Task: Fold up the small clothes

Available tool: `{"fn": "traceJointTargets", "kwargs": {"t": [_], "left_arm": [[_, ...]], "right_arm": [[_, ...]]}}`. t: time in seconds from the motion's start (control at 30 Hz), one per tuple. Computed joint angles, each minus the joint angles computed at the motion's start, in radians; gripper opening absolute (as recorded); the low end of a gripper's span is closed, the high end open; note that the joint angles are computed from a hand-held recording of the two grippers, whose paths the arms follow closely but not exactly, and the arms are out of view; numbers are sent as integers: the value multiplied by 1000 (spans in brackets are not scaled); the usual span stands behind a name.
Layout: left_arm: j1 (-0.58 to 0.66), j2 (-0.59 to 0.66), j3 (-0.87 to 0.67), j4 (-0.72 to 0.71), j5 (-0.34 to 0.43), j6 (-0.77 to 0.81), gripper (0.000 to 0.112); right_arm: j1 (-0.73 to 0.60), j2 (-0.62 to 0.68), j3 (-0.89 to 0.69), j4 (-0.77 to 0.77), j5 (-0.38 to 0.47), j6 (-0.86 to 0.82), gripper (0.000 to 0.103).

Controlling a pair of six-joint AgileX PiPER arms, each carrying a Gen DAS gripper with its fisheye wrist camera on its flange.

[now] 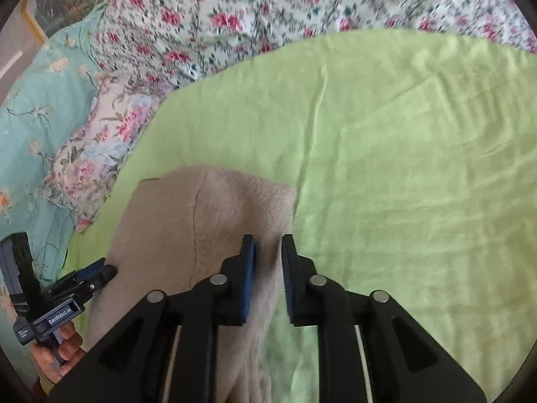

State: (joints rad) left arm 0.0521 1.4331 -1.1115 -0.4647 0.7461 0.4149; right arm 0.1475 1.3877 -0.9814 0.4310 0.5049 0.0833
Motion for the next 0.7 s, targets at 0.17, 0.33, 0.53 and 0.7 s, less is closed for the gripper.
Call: {"fn": "traceJointTargets", "kwargs": {"t": [0.17, 0.33, 0.53, 0.7], "left_arm": [[86, -204, 149, -112, 81, 126, 43], [202, -422, 284, -249, 232, 267, 42], [226, -534, 381, -336, 342, 356, 41], [-12, -519, 472, -114, 154, 143, 35]], "right_arm": [[41, -210, 109, -37, 35, 71, 19], [236, -385, 213, -255, 29, 352, 19], [569, -416, 252, -629, 23, 765, 19], [578, -316, 307, -747, 89, 937, 16]]}}
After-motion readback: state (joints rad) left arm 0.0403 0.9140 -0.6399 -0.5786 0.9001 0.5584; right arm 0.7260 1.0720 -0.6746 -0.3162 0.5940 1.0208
